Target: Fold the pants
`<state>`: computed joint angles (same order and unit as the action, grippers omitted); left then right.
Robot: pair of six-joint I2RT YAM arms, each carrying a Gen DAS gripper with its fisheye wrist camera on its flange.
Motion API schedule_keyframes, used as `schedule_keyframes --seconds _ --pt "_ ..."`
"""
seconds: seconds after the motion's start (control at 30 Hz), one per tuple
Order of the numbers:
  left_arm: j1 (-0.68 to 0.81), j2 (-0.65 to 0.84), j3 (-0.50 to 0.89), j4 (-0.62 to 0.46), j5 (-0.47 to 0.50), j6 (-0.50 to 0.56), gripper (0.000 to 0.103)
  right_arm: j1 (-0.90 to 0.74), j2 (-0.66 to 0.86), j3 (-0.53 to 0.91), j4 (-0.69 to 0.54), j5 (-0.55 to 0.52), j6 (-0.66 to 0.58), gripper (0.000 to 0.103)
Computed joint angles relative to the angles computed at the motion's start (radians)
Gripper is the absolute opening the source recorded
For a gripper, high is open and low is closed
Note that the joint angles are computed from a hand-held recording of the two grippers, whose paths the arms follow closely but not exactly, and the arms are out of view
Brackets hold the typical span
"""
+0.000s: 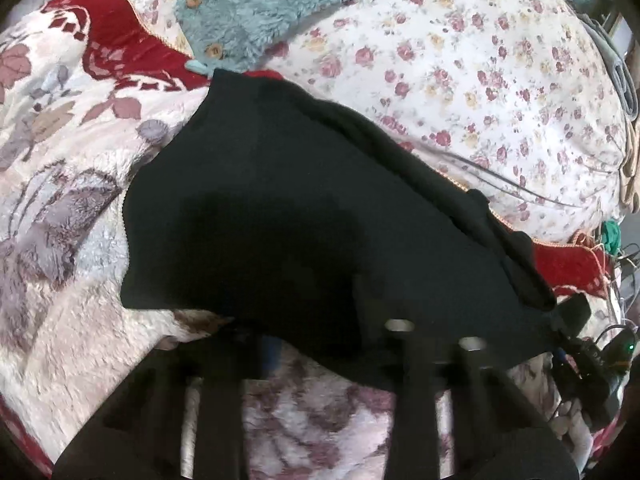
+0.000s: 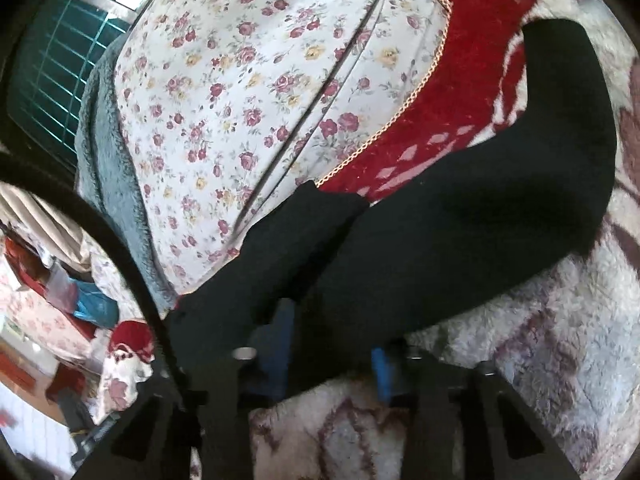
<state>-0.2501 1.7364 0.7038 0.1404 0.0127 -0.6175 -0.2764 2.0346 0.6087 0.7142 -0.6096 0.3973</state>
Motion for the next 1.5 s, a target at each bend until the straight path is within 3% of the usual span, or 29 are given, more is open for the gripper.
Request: schedule_keyframes --seconds 0.17,0.43,0.63,0.8,0.93,1.0,1.07,1.17,1.23,1.33,1.5 --pt "0.001 -0.062 -0.029 -0.019 0.017 0.032 0.012 0.019 -0.056 -0.045 -0.025 0.019 -0.035 0.01" --pt "0.005 -0.228 -0.074 -0.076 0.003 0.076 0.01 0.045 -0.162 -0.08 -0.099 0.03 -0.083 0.007" --pt "0.082 -0.409 -0.143 -0.189 0.033 0.166 0.01 0.093 -0.342 -0.208 -0.162 0.013 -0.122 0.007" --pt "0.208 -0.543 -0.2 -0.298 0.082 0.266 0.01 0.194 -0.411 -0.33 -0.113 0.002 -0.078 0.007" --pt "0.254 -0.499 -0.253 -0.261 0.085 0.278 0.01 0.246 -0.274 -0.344 0.005 0.021 -0.019 0.01" --pt "0.231 -0.468 -0.275 -0.224 0.045 0.265 0.01 0.179 -0.234 -0.314 -0.054 -0.058 -0.023 0.014" --pt "0.192 -0.462 -0.292 -0.196 -0.011 0.251 0.01 0.076 -0.299 -0.349 -0.08 -0.108 -0.073 0.024" --pt "0.177 -0.461 -0.297 -0.184 -0.034 0.239 0.01 -0.138 -0.479 -0.368 -0.286 -0.155 -0.236 0.035" --pt "0.187 -0.47 -0.295 -0.193 -0.022 0.235 0.012 -0.277 -0.513 -0.326 -0.434 -0.169 -0.337 0.041" --pt "0.177 -0.516 -0.294 -0.237 -0.054 0.25 0.017 -0.465 -0.417 -0.204 -0.566 -0.194 -0.413 0.041" --pt "0.099 -0.661 -0.292 -0.357 -0.169 0.24 0.019 -0.5 -0.257 -0.044 -0.544 -0.16 -0.381 0.041"
